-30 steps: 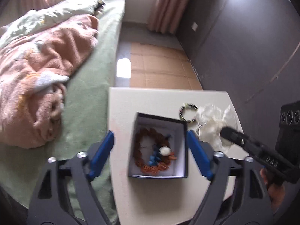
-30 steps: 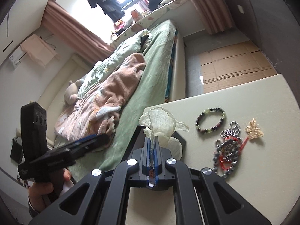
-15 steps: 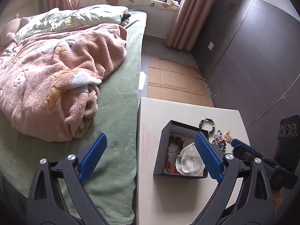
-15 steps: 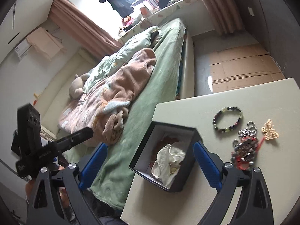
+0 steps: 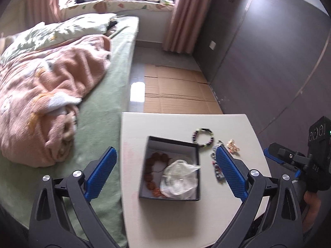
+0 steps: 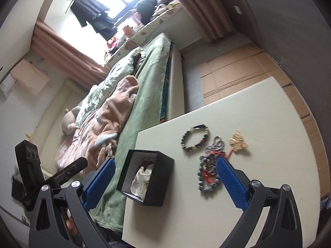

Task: Organize jewelry
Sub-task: 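Reach left to the black-green bead bracelet while right moves toward the gold butterfly brooch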

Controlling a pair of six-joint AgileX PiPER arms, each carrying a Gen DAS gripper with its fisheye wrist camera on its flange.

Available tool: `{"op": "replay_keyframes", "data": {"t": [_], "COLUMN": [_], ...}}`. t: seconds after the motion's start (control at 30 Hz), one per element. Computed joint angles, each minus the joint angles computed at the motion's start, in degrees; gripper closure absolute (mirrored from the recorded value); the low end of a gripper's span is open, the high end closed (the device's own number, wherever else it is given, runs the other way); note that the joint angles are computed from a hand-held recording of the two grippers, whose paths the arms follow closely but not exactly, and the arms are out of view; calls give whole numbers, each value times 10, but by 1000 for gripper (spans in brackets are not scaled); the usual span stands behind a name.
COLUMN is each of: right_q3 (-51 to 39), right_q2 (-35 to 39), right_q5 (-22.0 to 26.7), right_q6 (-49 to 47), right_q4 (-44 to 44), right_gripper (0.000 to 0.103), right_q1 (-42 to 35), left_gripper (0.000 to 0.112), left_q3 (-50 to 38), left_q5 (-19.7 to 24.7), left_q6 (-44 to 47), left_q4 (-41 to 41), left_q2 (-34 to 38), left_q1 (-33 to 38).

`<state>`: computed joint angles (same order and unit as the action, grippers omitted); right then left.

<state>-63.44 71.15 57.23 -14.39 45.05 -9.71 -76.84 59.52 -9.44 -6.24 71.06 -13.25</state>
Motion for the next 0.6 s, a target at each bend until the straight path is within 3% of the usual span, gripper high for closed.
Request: {"op": "replay_keyframes", "data": {"t": [0.27,0.53,0.6], "right_q3": [14,9,7], "right_q2": [2,17,22], "right_q5": [7,2,2], "right_q6": [10,31,36], "right_q4": [5,-6,-11], "right_gripper": [14,26,31], "right_q1": [-73,-106,-111], "left_gripper": [16,17,24], "left_q3": [-89,-206,-232], "left_q5": [19,62,71], "left_q6": [-35,-1,3], "left_q4": [54,45,43], "left_q2": [94,204,234], "left_q1": [-120,-160,-167]}}
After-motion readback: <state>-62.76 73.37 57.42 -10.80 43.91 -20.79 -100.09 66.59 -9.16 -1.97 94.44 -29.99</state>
